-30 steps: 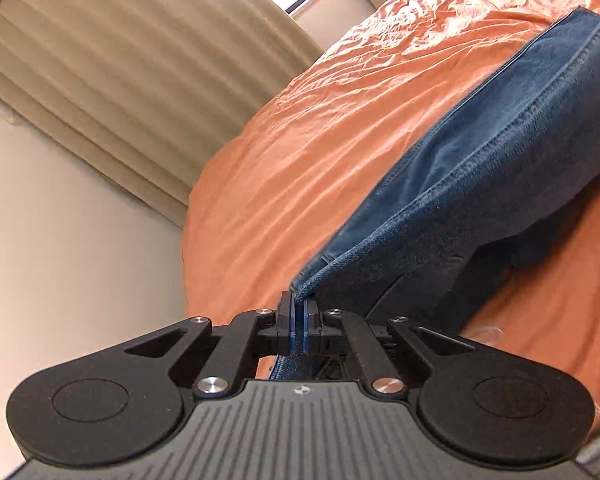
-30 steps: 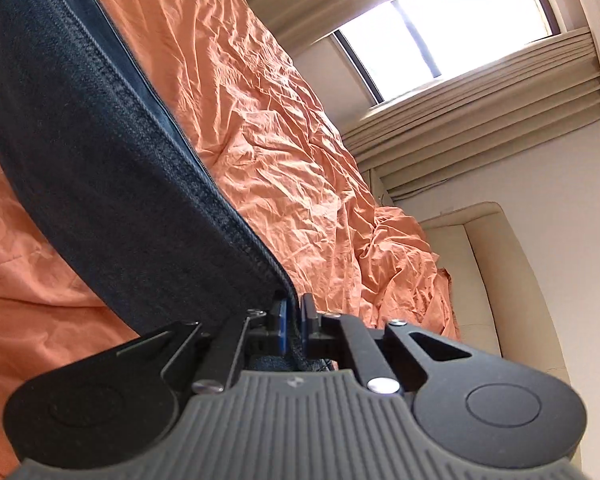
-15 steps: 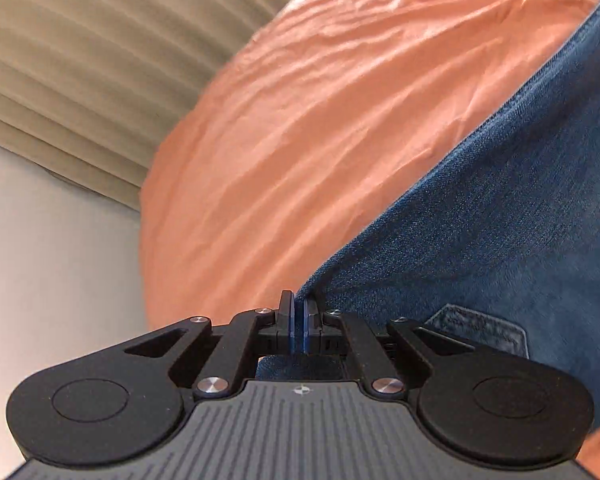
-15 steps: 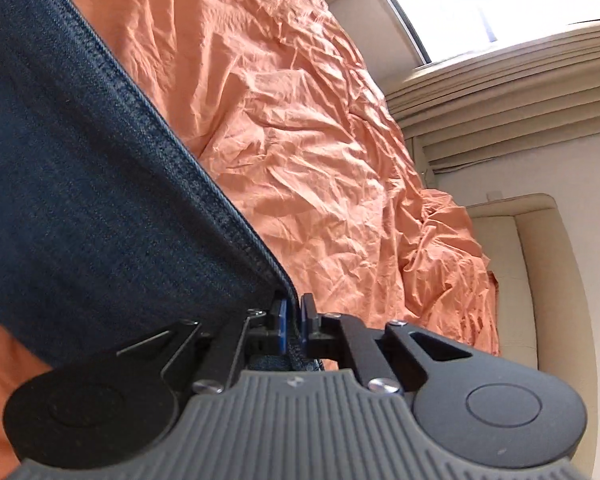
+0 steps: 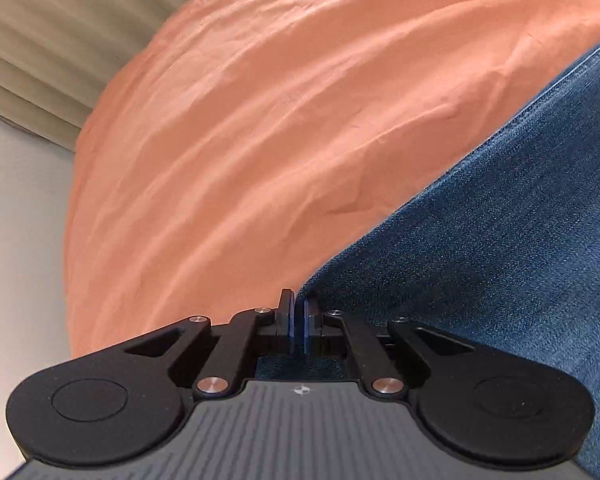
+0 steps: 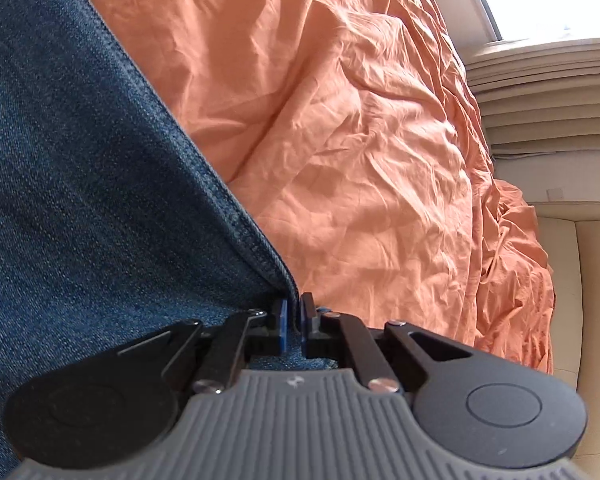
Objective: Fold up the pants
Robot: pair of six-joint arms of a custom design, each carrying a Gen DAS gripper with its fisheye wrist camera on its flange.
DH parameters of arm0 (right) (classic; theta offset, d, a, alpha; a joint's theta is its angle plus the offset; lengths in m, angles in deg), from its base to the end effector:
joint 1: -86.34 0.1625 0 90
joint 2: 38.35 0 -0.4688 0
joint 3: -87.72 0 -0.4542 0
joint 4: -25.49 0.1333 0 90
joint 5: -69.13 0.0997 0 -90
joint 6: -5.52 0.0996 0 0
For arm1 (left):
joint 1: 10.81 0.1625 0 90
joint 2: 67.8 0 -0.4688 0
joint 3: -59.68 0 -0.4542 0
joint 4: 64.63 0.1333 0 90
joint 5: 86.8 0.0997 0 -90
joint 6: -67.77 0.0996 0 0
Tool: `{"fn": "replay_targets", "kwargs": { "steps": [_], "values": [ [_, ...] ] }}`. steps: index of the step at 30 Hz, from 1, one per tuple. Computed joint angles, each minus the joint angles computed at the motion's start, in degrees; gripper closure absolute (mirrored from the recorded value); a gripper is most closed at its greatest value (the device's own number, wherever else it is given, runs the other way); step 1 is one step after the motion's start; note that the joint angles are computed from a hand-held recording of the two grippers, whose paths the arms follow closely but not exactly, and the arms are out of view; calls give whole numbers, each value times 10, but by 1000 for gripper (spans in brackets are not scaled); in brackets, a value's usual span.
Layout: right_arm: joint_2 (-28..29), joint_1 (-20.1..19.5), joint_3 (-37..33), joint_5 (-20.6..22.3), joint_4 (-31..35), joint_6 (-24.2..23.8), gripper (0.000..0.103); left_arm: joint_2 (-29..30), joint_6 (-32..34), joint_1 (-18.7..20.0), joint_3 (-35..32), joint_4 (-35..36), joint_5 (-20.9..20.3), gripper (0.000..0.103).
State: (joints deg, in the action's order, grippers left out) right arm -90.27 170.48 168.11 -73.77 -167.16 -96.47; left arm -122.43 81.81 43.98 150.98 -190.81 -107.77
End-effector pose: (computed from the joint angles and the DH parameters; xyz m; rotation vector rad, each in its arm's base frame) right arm -0.0254 -0.7749 0.3945 0.8006 -1.5410 0.0700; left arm -0.2389 -0.7311 0.2370 0.8153 1.7649 -0.2374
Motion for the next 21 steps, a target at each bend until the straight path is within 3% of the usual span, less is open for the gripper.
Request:
{"fn": "replay_targets", "kwargs": {
  "steps": [3,7,11,13,14,15,16,17,19,21],
  "values": [
    [-25,5,13,4,21,38,103,-17,56,-17,24,-92,5,99],
    [-27,5,9,9,32,70,103,-11,31,-14,5,-59,9,99],
    [-14,1,12,18,-5,58,103,14,11,-10,3,-67,35,96],
    [-17,-1,17,24,-13,61,103,11,-20,-12,9,-41,46,81],
    [-20,-1,22,28,-13,64,98,6,-17,-16,20,-52,48,75],
    [-23,-1,26,30,-14,68,95,5,-11,-17,24,-60,51,50],
    [-28,0,32,33,-10,81,84,1,6,-20,33,-83,53,26],
    [-34,2,38,36,-4,97,67,-4,7,-24,39,-87,49,20],
    [-45,8,50,39,3,130,47,-17,-49,-27,33,-22,32,18],
    [-64,17,70,41,36,188,45,-33,-84,-33,36,14,20,18]
  ]
}}
